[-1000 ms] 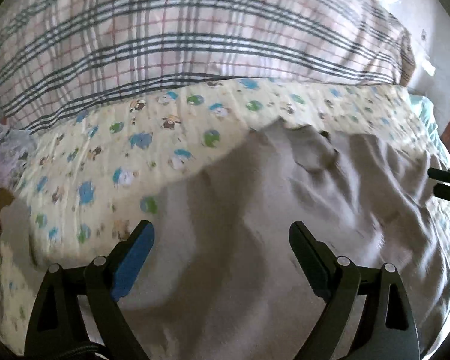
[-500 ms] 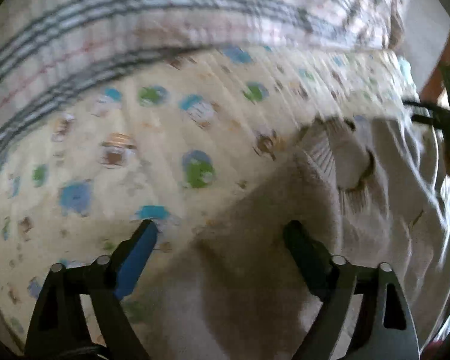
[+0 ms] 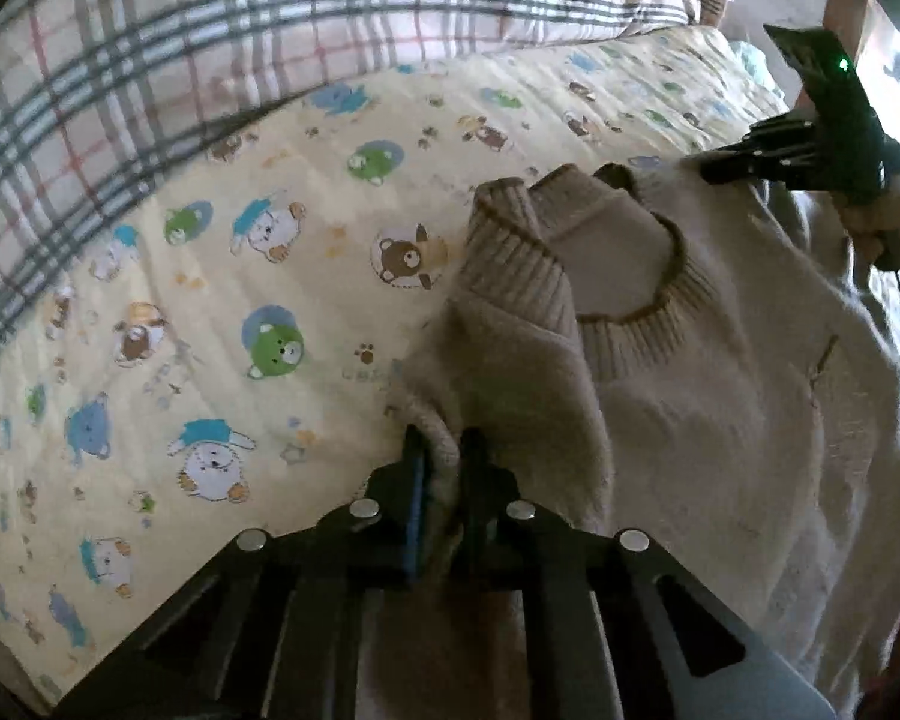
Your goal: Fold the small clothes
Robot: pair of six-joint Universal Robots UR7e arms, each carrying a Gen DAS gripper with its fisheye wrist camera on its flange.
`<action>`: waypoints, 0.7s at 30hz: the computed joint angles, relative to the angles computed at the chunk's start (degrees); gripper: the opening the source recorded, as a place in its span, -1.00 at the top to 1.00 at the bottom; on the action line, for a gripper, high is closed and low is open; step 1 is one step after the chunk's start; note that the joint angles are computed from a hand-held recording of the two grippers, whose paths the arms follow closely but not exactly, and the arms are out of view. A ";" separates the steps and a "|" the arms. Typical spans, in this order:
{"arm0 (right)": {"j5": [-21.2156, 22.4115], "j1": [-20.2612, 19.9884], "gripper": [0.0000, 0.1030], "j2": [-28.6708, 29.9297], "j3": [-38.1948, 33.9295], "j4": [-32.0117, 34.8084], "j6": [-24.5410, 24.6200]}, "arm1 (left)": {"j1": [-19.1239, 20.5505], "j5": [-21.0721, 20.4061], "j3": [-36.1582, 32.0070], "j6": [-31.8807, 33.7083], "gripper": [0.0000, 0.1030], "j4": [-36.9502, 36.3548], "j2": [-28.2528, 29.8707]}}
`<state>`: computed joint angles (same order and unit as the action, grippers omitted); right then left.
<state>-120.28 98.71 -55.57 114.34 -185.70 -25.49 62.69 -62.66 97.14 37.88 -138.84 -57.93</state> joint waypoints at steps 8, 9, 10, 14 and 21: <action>-7.24 2.28 0.86 -0.08 1.37 -11.99 0.92 | 0.06 3.39 -1.48 -3.45 0.88 -5.17 -0.70; -8.16 1.95 0.86 0.61 1.01 -11.58 1.41 | 0.05 5.00 -1.45 -4.00 0.88 -5.48 0.31; -10.77 2.01 0.86 2.78 -0.25 -11.86 0.59 | -0.03 6.74 -1.00 -3.52 0.88 -6.61 0.98; -14.51 1.80 0.86 6.80 -2.38 -14.68 1.12 | -0.11 8.81 -0.43 -4.87 0.87 -9.46 2.64; -12.37 2.89 0.25 1.52 2.01 -18.05 7.86 | -2.76 9.70 1.64 -10.55 0.71 -9.55 -0.58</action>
<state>-132.65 101.60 -54.05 116.35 -203.75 -17.62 59.93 -52.96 98.77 27.33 -148.39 -58.51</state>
